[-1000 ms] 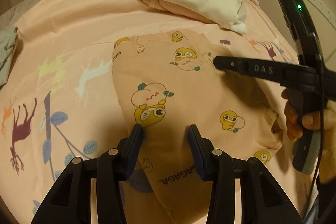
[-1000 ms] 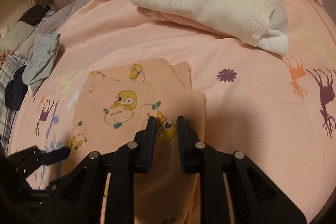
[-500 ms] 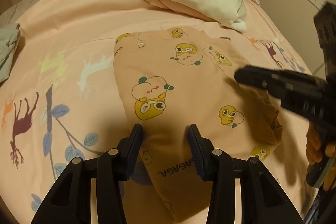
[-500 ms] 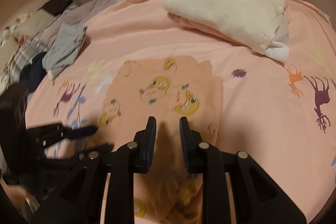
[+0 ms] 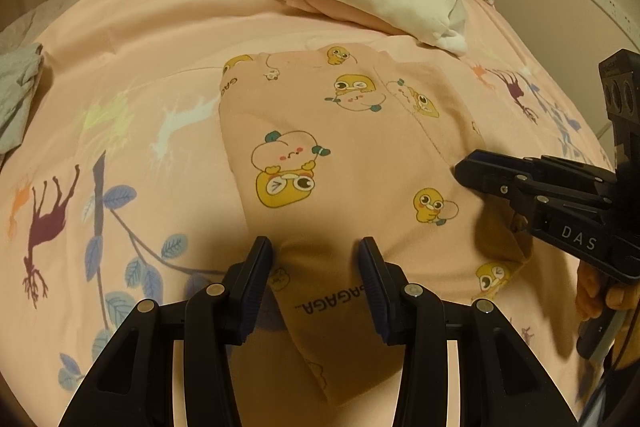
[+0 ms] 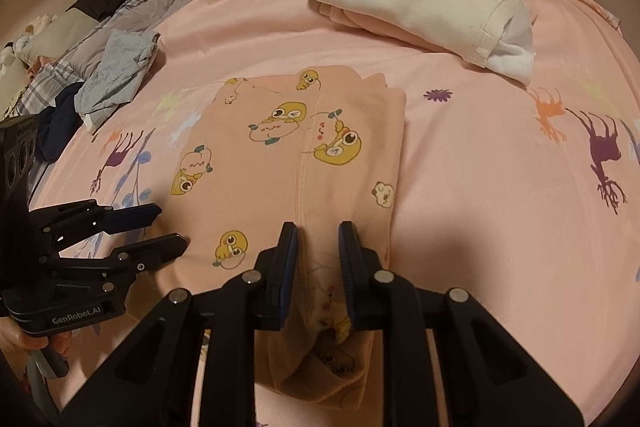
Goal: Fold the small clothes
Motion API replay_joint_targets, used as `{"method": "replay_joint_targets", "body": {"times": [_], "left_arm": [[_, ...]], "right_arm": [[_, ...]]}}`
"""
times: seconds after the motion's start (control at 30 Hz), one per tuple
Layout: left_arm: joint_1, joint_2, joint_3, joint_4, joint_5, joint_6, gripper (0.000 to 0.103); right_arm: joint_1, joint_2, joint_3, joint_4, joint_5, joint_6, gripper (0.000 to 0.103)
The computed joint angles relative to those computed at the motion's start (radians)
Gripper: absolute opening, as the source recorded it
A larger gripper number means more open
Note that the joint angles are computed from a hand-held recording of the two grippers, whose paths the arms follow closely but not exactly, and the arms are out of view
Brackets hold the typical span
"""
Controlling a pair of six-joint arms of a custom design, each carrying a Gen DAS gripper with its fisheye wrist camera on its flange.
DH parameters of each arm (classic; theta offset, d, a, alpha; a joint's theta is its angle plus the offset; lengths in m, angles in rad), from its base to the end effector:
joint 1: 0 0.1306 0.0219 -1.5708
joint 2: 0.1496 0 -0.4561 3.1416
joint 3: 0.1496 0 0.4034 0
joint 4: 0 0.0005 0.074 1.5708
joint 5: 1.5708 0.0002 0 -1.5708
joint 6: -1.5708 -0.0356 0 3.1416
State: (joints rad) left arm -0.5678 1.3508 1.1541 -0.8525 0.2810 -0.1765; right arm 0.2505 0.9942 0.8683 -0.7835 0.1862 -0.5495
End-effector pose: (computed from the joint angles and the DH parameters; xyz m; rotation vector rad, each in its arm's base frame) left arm 0.3647 -0.2449 0.4128 1.0528 2.4231 -0.5033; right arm 0.2924 0.0675 0.4090 0.4445 2.4215 0.1173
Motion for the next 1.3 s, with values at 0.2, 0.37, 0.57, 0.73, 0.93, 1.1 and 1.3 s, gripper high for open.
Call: {"method": "replay_joint_targets", "body": {"times": [0.2, 0.37, 0.57, 0.73, 0.93, 1.1, 1.3], "left_arm": [[0.000, -0.015, -0.010, -0.011, -0.005, -0.008, 0.043], [-0.003, -0.031, -0.026, -0.023, -0.011, -0.018, 0.043], [0.000, -0.038, -0.036, -0.037, -0.010, -0.024, 0.043], [-0.003, -0.042, -0.040, -0.043, -0.014, -0.021, 0.043], [-0.001, -0.048, -0.045, -0.051, -0.013, -0.016, 0.043], [0.000, -0.056, -0.052, -0.059, -0.016, -0.013, 0.043], [0.015, -0.063, -0.056, -0.074, 0.004, 0.011, 0.043]], "right_arm": [[-0.009, -0.026, -0.014, 0.004, -0.017, -0.019, 0.021], [-0.009, -0.037, -0.017, -0.001, -0.019, -0.032, 0.022], [-0.003, -0.046, -0.018, -0.016, -0.005, -0.044, 0.027], [-0.005, -0.061, -0.025, -0.036, -0.001, -0.061, 0.037], [0.002, -0.075, -0.037, -0.046, -0.004, -0.081, 0.037], [0.004, -0.081, -0.040, -0.054, -0.008, -0.093, 0.038], [0.008, -0.094, -0.046, -0.070, -0.015, -0.117, 0.040]]}}
